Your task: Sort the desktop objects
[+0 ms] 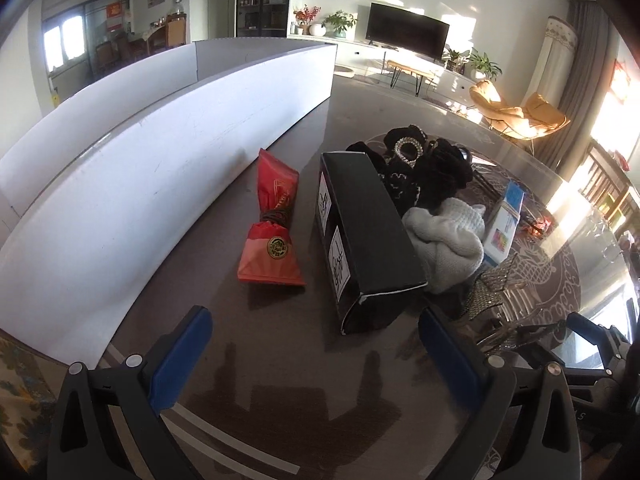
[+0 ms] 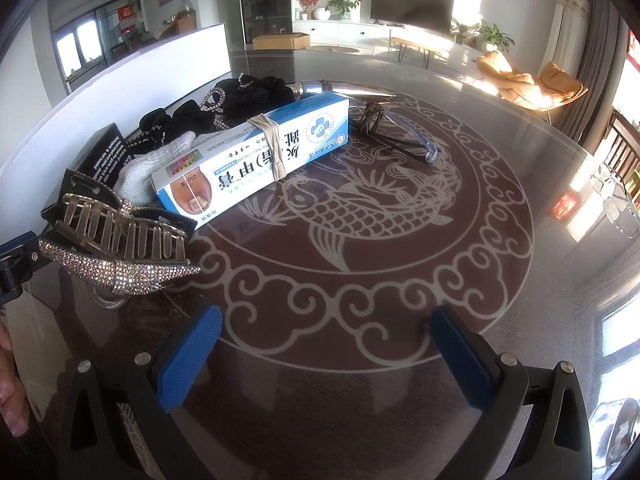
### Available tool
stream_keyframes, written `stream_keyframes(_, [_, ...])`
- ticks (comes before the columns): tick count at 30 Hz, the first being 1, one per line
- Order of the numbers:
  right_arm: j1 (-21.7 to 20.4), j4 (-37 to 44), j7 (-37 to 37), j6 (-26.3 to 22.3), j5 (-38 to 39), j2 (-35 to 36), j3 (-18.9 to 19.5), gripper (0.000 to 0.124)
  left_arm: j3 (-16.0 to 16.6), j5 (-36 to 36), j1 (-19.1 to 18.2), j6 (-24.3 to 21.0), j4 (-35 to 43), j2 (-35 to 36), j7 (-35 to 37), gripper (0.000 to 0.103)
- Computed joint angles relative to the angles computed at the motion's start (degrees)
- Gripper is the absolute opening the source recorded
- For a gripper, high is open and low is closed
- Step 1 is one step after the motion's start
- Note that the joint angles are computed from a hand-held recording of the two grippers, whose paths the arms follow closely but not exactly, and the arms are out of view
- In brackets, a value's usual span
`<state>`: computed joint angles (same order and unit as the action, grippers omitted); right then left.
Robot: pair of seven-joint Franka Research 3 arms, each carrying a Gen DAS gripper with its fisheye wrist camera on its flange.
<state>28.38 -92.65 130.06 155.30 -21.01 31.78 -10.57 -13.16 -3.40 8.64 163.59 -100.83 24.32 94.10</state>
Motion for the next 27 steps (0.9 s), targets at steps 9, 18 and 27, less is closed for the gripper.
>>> stream_keyframes(9, [0.0, 0.0, 0.0, 0.0, 0.1, 0.0, -0.1, 0.103, 1.1, -1.3, -1.2, -2.6, 8.6, 3.8, -1.5, 0.103])
stream_keyframes(18, [0.0, 0.0, -0.1, 0.0, 0.1, 0.0, -0.1, 0.103, 11.7, 14.6, -7.2, -6.3, 11.2, 4.7, -17.9, 0.103])
stream_keyframes(27, [0.1, 0.0, -0.1, 0.0, 0.1, 0.0, -0.1, 0.103, 10.6, 21.1, -7.0, -8.2, 11.5, 6.3, -20.5, 0.103])
